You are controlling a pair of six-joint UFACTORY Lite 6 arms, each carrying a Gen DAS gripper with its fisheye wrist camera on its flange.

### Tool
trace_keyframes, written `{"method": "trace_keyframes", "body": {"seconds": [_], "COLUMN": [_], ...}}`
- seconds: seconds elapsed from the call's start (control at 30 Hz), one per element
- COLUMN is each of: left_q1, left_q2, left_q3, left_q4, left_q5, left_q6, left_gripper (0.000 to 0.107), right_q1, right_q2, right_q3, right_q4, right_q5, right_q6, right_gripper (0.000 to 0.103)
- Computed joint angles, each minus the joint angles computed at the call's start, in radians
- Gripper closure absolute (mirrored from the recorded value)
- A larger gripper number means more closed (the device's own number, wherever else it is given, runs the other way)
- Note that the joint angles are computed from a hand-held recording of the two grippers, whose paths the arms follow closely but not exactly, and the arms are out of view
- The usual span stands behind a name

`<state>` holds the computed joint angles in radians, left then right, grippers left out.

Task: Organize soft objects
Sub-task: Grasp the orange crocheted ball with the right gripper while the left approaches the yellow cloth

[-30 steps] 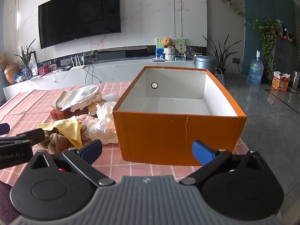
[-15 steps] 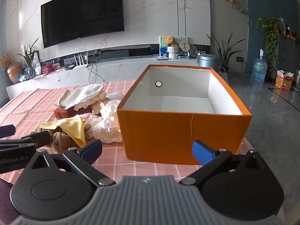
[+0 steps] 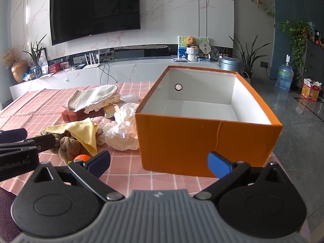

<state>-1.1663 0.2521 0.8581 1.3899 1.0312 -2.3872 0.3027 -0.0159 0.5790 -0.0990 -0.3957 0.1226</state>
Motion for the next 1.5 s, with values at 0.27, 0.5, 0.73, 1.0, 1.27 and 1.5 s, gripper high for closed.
{"method": "trace_keyframes", "body": {"seconds": [0.27,0.5,0.73,1.0,1.27,1.5], "left_q1": [0.036,0.081,0.138,0.231,0.287,0.322], "left_q2": [-0.033,-0.071,-0.092,-0.078,-0.051,0.011], "left_q3": [-0.039,-0.097,-0.136,-0.156,-0.163,-0.124], "left_q4": [-0.01,0.005,0.032,0.094,0.158,0.201], "left_q5": [-0.054,-0.093,-0.112,-0.19,-0.24,-0.234], "left_q6": [0.001,-0.025,-0.055,-0.091,-0.143,-0.159], "left_gripper": [0.049,0.05,0.02,0.013,0.013,0.011], "right_q1": [0.013,0.065,0.091,0.142,0.18,0.179], "right_q2": [0.003,0.078,0.204,0.352,0.472,0.477], "right_q3": [-0.012,0.049,0.159,0.315,0.439,0.446], "right_q4": [-0.114,-0.225,-0.419,-0.631,-0.741,-0.645], "right_q5": [-0.048,-0.05,-0.048,0.019,0.067,0.088], "right_q6": [0.074,0.122,0.283,0.502,0.606,0.497], "right_gripper": [0.005,0.018,0.032,0.038,0.053,0.058]}}
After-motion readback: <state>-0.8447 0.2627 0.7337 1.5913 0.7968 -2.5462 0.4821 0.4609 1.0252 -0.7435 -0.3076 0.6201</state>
